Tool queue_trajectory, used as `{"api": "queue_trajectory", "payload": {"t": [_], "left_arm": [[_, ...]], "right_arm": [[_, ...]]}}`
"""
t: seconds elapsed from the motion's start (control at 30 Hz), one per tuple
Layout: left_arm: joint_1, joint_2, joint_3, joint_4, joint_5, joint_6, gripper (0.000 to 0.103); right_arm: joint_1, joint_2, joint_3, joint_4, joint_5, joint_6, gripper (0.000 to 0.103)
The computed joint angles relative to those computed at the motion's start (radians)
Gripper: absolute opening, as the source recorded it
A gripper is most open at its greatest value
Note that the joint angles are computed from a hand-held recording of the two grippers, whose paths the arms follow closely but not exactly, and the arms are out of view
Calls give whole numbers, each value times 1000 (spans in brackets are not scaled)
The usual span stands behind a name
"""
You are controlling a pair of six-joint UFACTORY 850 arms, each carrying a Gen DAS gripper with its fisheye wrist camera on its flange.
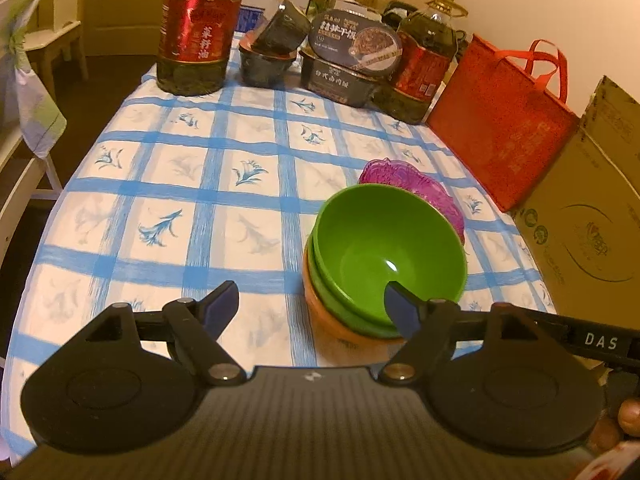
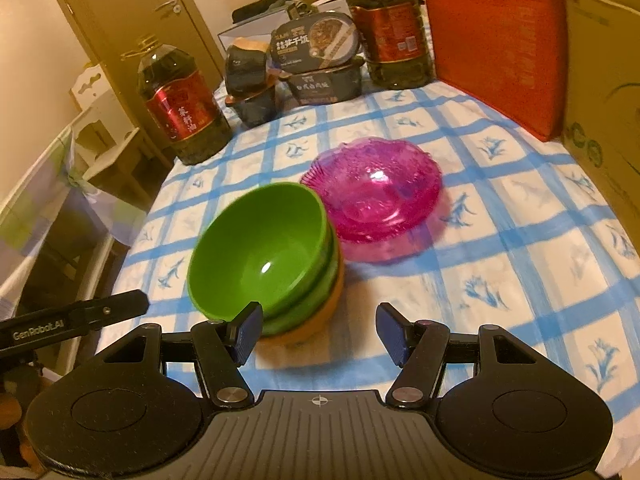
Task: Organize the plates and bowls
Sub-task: 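Move both grippers to the rim of the three-bowl stack, then close both grippers on the rim of the bowl stack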
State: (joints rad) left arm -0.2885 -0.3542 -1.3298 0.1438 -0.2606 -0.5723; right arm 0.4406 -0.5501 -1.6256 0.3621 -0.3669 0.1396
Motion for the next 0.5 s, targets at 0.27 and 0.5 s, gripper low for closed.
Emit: {"api": "queue_trajectory", "payload": {"t": [0.27, 0.5], "left_arm": [[35, -142, -167, -220, -94, 276, 76], [40, -238, -271, -251, -165, 355, 71]], "right_arm": [[-24, -136, -175, 78, -91, -32, 63], [-32, -231, -292, 90, -170, -22, 63]]}}
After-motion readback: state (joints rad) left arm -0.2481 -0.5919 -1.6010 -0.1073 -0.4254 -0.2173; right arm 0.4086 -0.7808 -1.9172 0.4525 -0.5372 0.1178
